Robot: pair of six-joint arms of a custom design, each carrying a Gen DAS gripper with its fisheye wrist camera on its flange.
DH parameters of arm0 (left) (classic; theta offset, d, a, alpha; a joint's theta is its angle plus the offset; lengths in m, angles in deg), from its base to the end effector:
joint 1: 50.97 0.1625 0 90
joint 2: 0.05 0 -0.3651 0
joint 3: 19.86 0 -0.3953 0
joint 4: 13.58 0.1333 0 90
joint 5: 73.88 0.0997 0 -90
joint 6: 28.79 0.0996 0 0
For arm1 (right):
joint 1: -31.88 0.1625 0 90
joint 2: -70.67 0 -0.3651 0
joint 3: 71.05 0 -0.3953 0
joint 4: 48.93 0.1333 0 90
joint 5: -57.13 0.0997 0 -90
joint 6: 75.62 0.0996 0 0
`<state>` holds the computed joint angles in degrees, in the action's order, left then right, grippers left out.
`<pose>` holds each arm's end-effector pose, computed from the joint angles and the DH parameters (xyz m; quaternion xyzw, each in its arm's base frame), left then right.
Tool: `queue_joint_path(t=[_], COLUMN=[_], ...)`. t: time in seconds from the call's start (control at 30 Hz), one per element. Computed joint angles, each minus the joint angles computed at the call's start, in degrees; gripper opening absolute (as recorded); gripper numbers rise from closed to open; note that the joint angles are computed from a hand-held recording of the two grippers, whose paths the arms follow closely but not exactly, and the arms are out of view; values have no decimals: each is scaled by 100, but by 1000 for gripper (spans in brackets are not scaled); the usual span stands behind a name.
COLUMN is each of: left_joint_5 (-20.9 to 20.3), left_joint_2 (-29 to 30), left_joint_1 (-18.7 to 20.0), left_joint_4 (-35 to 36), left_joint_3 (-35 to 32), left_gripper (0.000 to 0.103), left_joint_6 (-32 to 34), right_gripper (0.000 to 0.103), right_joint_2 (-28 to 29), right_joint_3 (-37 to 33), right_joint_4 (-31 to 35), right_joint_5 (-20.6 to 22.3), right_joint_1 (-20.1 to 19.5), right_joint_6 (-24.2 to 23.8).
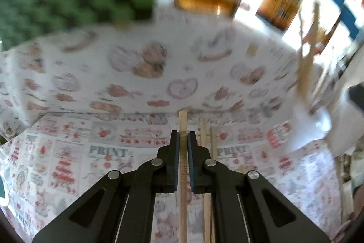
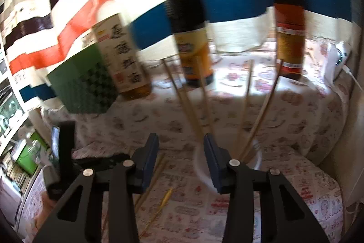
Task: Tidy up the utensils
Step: 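Close the left tool on a chopstick while the right tool closes on another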
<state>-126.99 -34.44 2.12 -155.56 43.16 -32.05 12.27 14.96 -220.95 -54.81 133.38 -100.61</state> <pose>-0.3089 -0.7327 0.1457 0.2076 0.9078 -0.2867 0.2251 0.2287 -0.6420 0.3176 0.1907 -0.8565 0.4258 0.2208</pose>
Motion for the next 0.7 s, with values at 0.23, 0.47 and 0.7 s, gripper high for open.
queue_joint_path(t=[0.23, 0.47, 0.7], left_joint_5=[-274, -250, -263], left_joint_2=[-877, -981, -956], left_joint_1=[-23, 230, 317], left_joint_4=[-1492, -1038, -858], left_joint_3=[1328, 1320, 1347], left_gripper=[6, 6, 6], left_joint_6=[174, -279, -369], right_gripper=[34, 29, 25], right_joint_2=[199, 698, 1558], right_joint_3=[-30, -415, -1703], right_joint_4=[578, 1359, 2756], right_joint_5=[-6, -628, -1128], right_joint_1=[167, 206, 63], right_joint_6=[26, 431, 1379])
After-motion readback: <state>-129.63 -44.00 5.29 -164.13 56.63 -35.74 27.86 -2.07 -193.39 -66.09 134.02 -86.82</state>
